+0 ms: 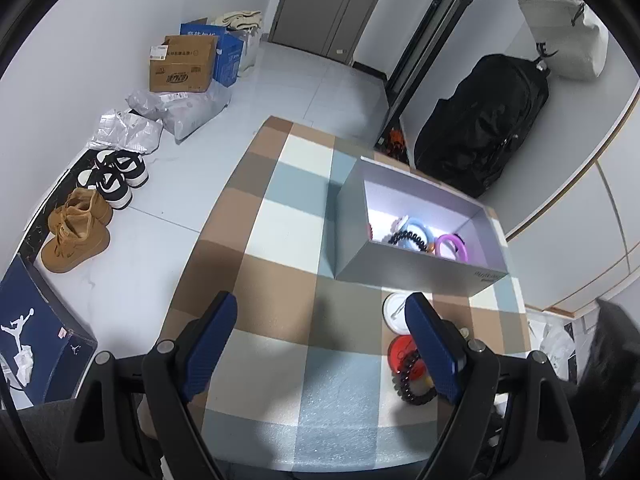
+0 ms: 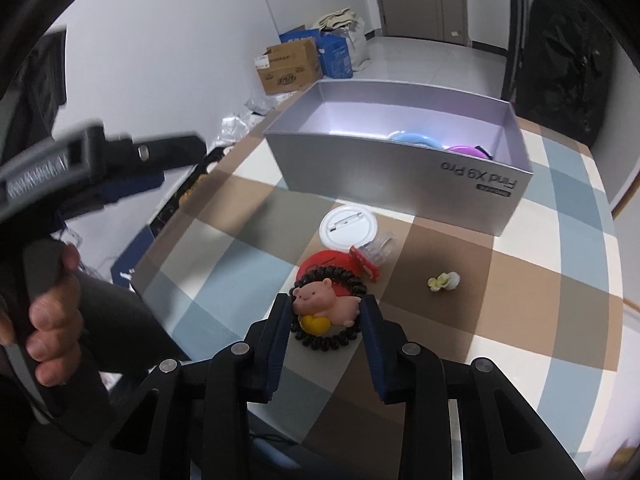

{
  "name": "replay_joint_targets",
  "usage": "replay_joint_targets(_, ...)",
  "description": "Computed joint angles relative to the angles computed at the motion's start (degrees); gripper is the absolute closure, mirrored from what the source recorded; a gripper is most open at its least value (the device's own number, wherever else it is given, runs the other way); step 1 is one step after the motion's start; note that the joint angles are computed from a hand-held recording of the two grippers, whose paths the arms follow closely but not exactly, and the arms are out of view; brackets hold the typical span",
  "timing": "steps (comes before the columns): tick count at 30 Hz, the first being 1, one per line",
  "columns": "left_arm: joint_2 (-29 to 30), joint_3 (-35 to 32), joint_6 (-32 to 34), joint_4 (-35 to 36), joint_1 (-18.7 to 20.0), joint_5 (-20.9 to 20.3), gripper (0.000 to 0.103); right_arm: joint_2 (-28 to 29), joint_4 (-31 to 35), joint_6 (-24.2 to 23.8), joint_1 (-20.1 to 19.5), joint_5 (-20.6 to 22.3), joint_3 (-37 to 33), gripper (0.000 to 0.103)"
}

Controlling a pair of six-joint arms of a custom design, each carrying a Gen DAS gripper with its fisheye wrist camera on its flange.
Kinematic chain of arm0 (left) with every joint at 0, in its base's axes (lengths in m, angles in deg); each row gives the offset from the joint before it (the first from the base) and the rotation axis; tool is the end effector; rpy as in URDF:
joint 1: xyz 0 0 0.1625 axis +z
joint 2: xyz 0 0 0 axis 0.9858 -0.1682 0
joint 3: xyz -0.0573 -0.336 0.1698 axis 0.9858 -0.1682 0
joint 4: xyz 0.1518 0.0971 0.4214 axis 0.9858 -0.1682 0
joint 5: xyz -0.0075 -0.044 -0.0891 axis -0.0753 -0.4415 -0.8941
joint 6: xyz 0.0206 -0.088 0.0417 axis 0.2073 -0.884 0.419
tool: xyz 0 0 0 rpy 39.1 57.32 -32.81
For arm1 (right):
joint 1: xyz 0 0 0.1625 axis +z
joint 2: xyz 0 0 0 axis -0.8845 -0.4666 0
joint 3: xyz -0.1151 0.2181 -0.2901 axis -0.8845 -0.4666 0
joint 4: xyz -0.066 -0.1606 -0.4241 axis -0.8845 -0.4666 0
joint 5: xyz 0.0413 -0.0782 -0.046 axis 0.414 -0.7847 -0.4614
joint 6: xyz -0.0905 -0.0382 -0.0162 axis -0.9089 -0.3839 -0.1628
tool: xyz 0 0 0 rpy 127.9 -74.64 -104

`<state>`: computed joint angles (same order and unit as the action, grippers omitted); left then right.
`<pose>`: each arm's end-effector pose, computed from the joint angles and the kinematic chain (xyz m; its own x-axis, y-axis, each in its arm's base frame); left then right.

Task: Organize jewelry
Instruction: 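Grasp the pink pig figure with the right tool while the left tool grasps another black bead bracelet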

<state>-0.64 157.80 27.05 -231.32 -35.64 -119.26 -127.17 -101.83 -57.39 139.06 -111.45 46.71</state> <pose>-0.3777 -0.6511 -0.0614 -0.8938 0.0397 -0.4467 0.2792 0.8287 -0.4851 -0.0286 -0.6269 0.3189 -0.8290 -0.3282 0.4529 -0.4754 0.8401 -0.2614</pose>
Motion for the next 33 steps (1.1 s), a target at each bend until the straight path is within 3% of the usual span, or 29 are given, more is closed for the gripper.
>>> replay_joint_targets(4,0.4,-0.3,0.5,2.0,-0.1,-0.4,0.020,-0.7,1.5,2.8,-1.0,2.9,-1.5,0.069)
replay_joint_targets(9,2.2,-1.1,5.6,3.1,-1.6,-2.0,0.021,-2.0,1.4,5.5,-2.0,5.8,-2.6,0.069)
replay_joint_targets(14,4.1,-2.5,7.2,7.2,-3.1,-3.7,0.021,-3.3,-0.2,7.9,-3.0,6.6,-2.7,0.069)
replay_joint_targets(28,8.9,-8.1,7.2,16.8,-4.9,2.5,0.021,-5.4,-0.1,9.7,-5.8,8.4,-2.8,0.069)
replay_joint_targets(33,9.5,-9.4,7.1,18.8,-4.8,1.7,0.040,-5.8,0.4,10.1,-6.5,9.3,-2.9,0.069)
